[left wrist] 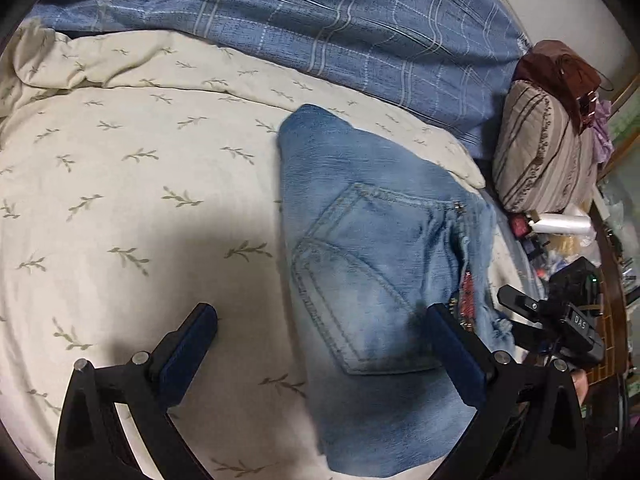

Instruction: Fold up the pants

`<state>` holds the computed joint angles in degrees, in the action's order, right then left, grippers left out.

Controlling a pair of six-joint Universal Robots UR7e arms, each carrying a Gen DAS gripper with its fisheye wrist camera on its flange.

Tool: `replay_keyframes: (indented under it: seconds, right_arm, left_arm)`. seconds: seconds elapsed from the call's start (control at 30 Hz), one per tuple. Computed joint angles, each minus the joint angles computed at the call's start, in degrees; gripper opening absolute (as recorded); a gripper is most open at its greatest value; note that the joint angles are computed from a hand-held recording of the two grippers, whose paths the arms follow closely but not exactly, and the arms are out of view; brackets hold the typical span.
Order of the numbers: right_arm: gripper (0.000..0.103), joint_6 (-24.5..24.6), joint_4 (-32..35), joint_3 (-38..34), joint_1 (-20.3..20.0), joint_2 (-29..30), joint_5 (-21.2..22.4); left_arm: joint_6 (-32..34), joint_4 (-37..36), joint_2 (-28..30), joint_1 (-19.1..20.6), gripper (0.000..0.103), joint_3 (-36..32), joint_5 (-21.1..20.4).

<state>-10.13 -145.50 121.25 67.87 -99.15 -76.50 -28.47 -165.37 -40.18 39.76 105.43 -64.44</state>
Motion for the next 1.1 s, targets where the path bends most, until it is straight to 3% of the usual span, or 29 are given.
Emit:
replay_keyframes:
  seconds: [0.2,0.37,0.47,0.67,1.1]
  right_arm:
    - [0.073,0.6,-3.4,1.0,1.1,1.1,0.1]
    - [0.074,0.9,-5.2,1.2,2.7,1.6,-1.9]
    - [0.074,1.0,-7.0,1.5,4.3,2.2,-4.1]
    - [0.065,-1.2,-9.6,2.2,7.4,2.8,-9.1]
    - [0.053,-7.7,-18.3,5.1,12.1,3.4,-16.0]
  left_arm:
    - [2.7,-2.4,2.1,1.0,0.103,-1.6,-6.8]
    - [4.2,-3.8,3.1,0.6,0.103,-1.8,-8.2]
    - [4.7,-4.9,3.4,0.1,0.103,-1.6,-7.4]
    - [4.9,-7.2,3.2,-0.4,0.096,-0.8,-7.2]
    - [7.9,-10.7,2.5,-1.5,0.083,0.8,-5.6]
